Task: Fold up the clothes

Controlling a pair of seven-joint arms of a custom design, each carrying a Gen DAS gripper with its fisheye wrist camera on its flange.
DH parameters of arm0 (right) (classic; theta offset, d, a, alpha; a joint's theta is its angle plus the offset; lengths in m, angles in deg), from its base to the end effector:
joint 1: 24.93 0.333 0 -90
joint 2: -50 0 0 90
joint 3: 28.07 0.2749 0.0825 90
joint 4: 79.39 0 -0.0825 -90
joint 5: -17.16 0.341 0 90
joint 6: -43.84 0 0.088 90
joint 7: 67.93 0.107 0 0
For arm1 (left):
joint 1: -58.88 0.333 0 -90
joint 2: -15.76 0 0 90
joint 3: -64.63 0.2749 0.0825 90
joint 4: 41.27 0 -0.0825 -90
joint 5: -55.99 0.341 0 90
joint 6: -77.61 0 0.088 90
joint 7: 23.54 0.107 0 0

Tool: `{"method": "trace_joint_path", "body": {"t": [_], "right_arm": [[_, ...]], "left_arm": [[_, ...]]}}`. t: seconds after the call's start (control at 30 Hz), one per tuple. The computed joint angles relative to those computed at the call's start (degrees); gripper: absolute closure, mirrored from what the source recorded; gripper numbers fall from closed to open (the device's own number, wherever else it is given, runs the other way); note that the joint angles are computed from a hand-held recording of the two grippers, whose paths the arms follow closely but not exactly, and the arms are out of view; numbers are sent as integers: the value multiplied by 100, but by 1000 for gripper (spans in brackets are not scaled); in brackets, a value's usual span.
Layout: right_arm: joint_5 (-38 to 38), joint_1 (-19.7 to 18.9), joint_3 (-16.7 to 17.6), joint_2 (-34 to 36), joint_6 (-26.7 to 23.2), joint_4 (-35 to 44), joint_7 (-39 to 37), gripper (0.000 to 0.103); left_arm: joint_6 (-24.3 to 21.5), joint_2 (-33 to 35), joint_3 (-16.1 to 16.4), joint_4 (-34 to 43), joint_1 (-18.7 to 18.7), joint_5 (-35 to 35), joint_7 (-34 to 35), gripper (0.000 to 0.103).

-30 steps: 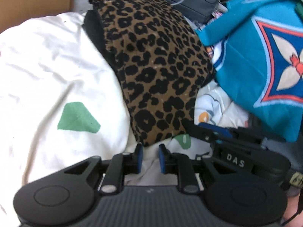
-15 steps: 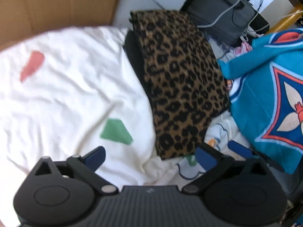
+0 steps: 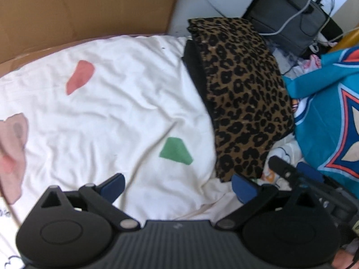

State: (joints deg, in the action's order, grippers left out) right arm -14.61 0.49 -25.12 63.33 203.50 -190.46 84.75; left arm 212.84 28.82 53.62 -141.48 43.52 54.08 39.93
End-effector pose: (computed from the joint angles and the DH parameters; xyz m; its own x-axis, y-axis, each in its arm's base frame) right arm 0.5187 0.3052 0.4152 -0.0648 -0.9732 -0.2205 -0.7844 0.1863 -0.5916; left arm 0.5496 -0.2635 0.4593 -0.0027 -0.9722 0.2339 -0.9502 -0.0704 -0.3034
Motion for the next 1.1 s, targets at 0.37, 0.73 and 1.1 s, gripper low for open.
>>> {"method": "trace_joint_path", "body": {"t": [0.37,0.73,1.1], "right_arm": [[1013,-53,271,203,-220,698,-1086,7],[1782,-18,441,-118,-675,908,-1659,7],[1879,31,461,-425,-1618,1702,-2017,7]], "left_arm": [[-426,-253,126,202,85,599,-319,1],[-498,-743,47,-12,274,347,-277,0],[-1015,-1267,40,407,476,558,-536,0]]}}
